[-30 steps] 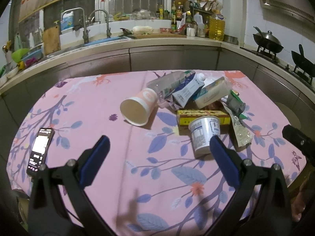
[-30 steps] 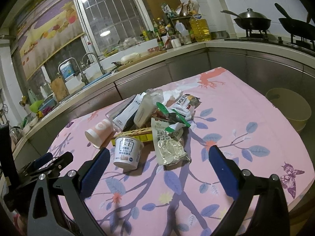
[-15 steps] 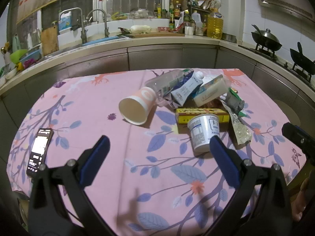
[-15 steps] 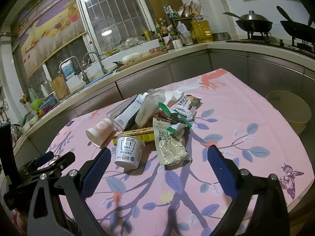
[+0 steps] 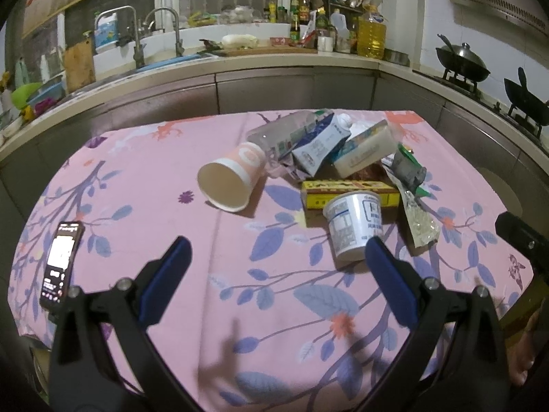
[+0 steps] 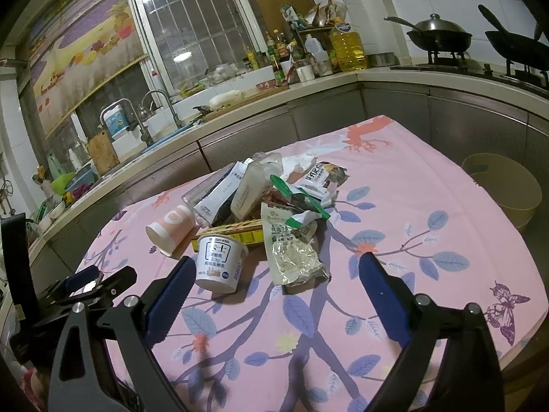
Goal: Collect trash
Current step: 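Grasp the white yogurt cup with the left tool while the right tool grasps the clear snack bag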
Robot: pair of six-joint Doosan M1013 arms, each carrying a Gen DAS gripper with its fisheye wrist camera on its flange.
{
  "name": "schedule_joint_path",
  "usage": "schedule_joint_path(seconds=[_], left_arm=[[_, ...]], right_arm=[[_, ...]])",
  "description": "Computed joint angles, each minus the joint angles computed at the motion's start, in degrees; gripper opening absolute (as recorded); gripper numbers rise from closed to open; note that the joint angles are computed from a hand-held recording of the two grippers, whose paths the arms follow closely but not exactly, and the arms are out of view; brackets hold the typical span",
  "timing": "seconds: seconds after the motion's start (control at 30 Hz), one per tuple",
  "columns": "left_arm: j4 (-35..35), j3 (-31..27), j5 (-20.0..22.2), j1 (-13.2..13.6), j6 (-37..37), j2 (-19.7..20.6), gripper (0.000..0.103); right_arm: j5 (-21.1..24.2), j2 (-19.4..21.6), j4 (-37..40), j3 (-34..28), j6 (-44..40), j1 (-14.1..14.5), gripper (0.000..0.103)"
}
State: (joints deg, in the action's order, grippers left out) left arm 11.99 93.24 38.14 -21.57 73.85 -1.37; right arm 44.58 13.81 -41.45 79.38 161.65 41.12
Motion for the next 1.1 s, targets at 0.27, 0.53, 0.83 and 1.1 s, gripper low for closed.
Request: schedule_joint_path(seconds=[0.27,0.53,0.83,1.1], left_arm=[[-5.8,-2.2,0.0,0.4,4.8,2.2,0.097],[-15.3,-5.7,3.1,0.8,11.8,5.6,0.097],[-17.7,-9.7,8.5,-0.1,13.0,10.4,0.093],[-18.0,-11.0,11.4,0.3,12.7,12.5,0.078]], right_arm=[[0.7,0.0,1.8,0.3,-1.2,-0.8,0.081],[0.9,1.1,5.5,0.1,-6.3,-1.8,0.066],[-1.8,2.2,18.9,0.3,-14.5,-6.3,0.066],[-3.1,3.8,34.7,-1.5,-28.0,-9.8,0.066]])
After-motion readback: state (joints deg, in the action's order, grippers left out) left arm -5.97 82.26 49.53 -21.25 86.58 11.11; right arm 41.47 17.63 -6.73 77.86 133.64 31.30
